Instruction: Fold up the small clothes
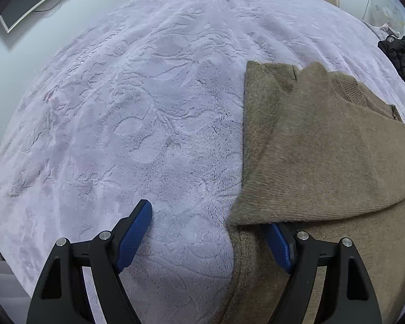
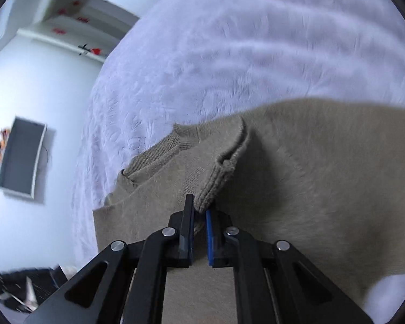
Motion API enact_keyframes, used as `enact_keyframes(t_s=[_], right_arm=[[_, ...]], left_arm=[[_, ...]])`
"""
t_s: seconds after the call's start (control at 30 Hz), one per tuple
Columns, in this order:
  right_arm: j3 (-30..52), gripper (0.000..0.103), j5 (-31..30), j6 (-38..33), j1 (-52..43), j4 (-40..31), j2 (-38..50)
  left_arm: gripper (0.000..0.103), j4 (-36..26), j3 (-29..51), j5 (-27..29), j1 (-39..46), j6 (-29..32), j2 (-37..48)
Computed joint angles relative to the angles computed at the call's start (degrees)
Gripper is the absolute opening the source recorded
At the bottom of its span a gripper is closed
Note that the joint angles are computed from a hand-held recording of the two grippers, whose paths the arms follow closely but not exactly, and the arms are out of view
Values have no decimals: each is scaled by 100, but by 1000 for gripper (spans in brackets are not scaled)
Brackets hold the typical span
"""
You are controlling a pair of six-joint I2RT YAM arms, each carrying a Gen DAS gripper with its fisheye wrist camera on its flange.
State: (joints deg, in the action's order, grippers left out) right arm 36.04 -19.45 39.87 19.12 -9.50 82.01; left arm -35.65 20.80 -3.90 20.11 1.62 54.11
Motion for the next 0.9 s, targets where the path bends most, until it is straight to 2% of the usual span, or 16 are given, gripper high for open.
enact_keyframes(t_s=[0.1, 0.23, 0.3, 0.33, 0.37, 0.4, 0.53, 0.63, 0.73, 0.83, 0.9], right_arm=[[-55, 8, 423, -445, -196, -573, -100], [-467, 8, 143, -512, -651, -287, 352], [-589, 21, 154, -328, -609, -208, 230], [-506, 27, 293, -307, -522, -470, 115], [-426, 38, 402, -310, -435, -756, -43], [-400, 44, 493, -301, -368, -1014, -272], [-458, 45, 304, -385, -129, -1519, -1094], [-292, 45, 269, -164, 382, -1470, -860], [-163, 45, 208, 86, 819, -1006, -261], [0, 45, 152, 345, 1204, -573, 245], [79, 45, 164, 406, 1420, -541, 336]], left_arm=[[81, 106, -3, 230, 216, 276, 151], [81, -290, 99, 524, 530, 934, -36], [81, -715, 235, 802, 976, 1561, -209], [81, -933, 324, 974, 1284, 1913, -236], [81, -1103, 415, 1123, 1556, 2195, -219], [81, -1309, 521, 1286, 1867, 2496, -217], [81, -1781, 1006, 1695, 2711, 2989, -63], [81, -1947, 1540, 2469, 2971, 2821, 776], [81, -1458, 1925, 2938, 2253, 2139, 1608], [81, -490, 2194, 2940, 1087, 1372, 2423], [81, -54, 2427, 2692, 573, 1113, 3024]])
